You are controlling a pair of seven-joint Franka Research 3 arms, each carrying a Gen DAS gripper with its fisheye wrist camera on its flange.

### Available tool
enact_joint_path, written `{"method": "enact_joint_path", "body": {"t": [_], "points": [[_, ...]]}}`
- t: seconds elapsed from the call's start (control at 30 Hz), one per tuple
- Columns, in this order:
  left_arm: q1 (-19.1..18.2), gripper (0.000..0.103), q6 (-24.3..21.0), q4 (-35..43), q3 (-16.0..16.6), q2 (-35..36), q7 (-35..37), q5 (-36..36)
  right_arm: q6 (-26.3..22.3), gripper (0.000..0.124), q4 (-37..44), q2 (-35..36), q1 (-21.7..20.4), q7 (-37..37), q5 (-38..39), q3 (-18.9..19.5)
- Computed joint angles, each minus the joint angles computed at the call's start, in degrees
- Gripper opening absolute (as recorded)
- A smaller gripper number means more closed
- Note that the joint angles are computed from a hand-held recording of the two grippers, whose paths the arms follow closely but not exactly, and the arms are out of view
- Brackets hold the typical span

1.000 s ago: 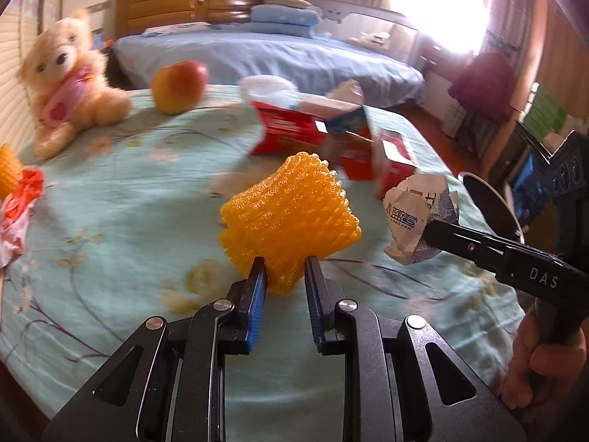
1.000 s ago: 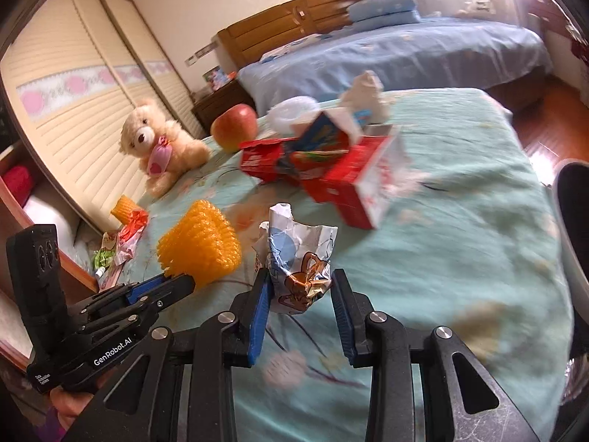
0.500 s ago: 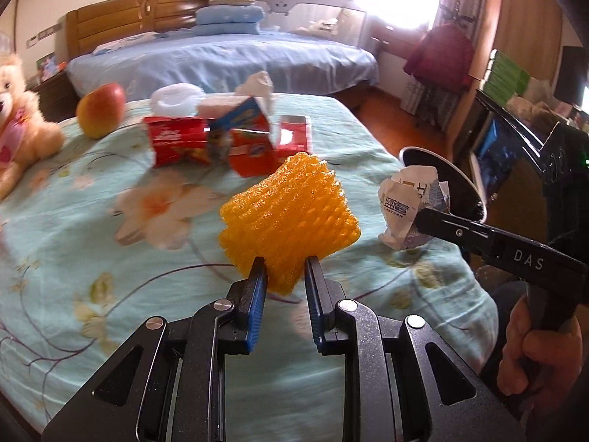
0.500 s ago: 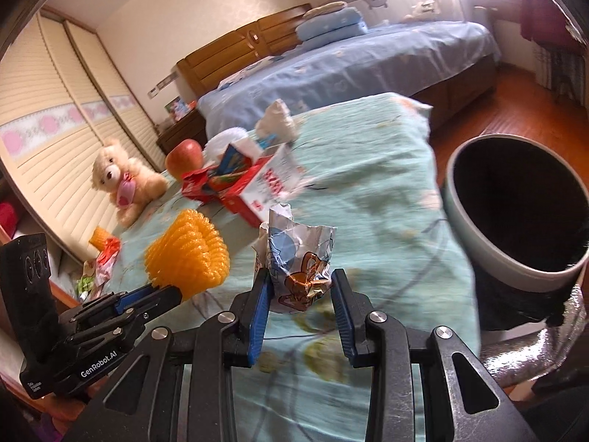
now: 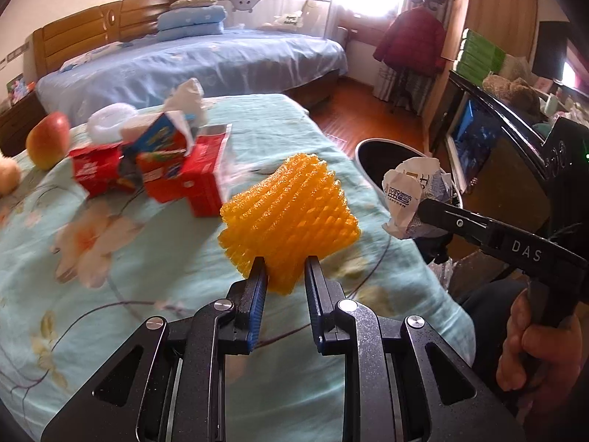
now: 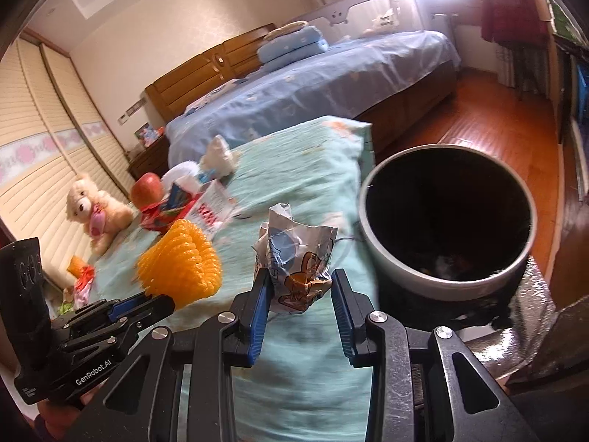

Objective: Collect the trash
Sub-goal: 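Carry both items to the bin and open both tools to release them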

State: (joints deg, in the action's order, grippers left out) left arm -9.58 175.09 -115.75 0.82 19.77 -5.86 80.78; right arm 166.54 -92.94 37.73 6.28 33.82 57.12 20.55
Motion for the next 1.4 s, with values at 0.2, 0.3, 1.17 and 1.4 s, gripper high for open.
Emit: {"method": "enact_joint_path", "body": {"t": [0.2, 0.3, 1.17, 1.4], "points": [[-0.6, 0.02, -0.1, 3.0, -0.8, 2.9, 9.1, -8.2, 1.2, 0.034, 1.4, 0.9, -0.1, 3.1, -2.0, -1.8], [-1.3, 0.02, -0.1, 4.5, -0.8, 4.2, 14.2, -12.6, 2.0, 0.034, 2.1, 1.5, -0.4, 5.0, -3.4, -2.3], [-1.9, 0.02, -7.0, 25.2, -6.6, 19.0, 54.6, -47.9, -2.0, 0.036, 16.9, 11.1, 1.7, 29.7, -26.5, -10.6], [-2.6, 0.02, -9.4, 30.1, -6.9, 22.4, 61.2, -54.6, -4.5, 0.037, 21.6, 13.9, 1.7, 33.1, -29.5, -11.7]]}}
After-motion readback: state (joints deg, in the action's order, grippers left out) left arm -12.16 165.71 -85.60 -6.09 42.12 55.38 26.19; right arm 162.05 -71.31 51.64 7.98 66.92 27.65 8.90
